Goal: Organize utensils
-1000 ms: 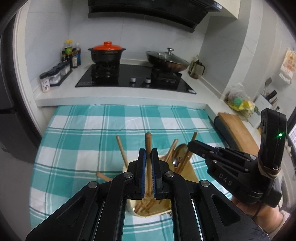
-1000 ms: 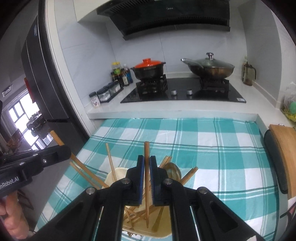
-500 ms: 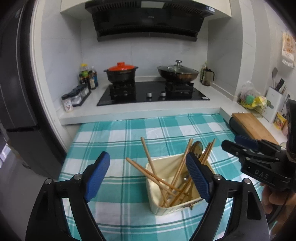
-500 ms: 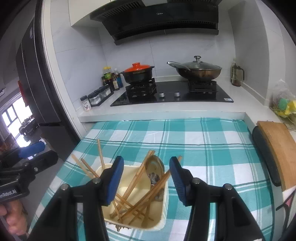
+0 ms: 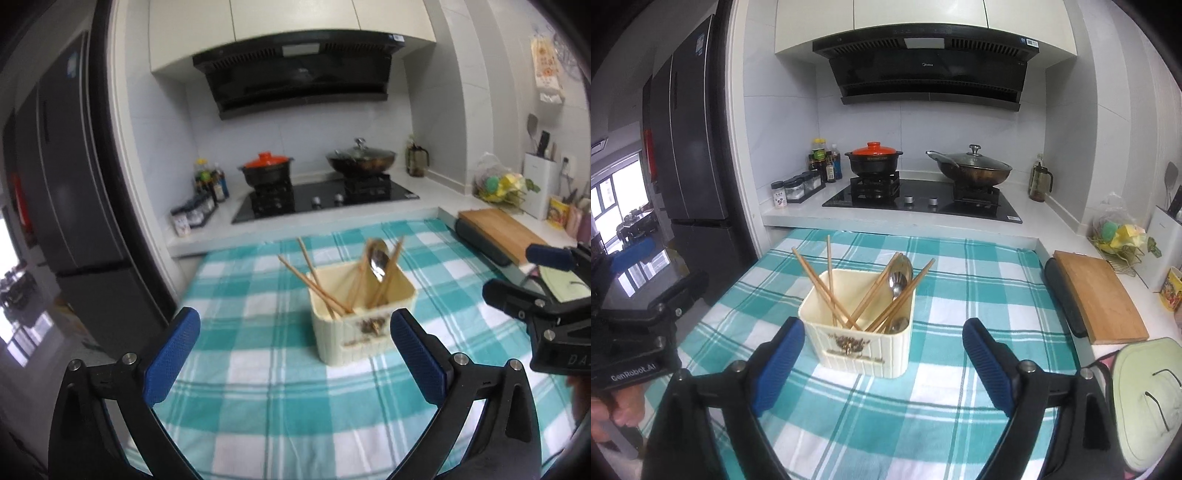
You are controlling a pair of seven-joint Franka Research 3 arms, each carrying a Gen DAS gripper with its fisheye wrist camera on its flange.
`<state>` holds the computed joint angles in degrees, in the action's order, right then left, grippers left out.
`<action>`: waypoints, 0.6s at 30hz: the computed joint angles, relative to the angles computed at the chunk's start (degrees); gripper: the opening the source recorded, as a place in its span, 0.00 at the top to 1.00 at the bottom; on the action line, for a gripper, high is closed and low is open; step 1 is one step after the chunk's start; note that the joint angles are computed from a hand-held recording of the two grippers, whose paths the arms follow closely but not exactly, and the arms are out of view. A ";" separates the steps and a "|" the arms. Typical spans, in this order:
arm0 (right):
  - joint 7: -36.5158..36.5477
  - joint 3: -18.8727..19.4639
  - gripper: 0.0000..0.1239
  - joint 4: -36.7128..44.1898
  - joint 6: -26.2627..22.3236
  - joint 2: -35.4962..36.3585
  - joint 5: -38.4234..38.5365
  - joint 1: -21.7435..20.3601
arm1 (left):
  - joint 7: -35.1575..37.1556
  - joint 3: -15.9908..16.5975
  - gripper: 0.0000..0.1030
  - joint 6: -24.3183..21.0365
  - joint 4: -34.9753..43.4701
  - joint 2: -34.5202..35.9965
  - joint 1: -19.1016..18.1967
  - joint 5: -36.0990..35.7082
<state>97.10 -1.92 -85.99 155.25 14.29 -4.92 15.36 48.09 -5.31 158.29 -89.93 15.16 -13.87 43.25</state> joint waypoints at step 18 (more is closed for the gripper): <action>29.94 9.33 0.17 -30.19 8.98 -24.24 -26.25 -7.31 | -18.52 -6.78 0.00 -8.01 -20.95 -18.47 3.60 8.20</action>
<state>127.05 7.40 -116.18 164.23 -9.95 -31.17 8.05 29.58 -12.08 150.29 -110.88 -3.31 -10.27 51.44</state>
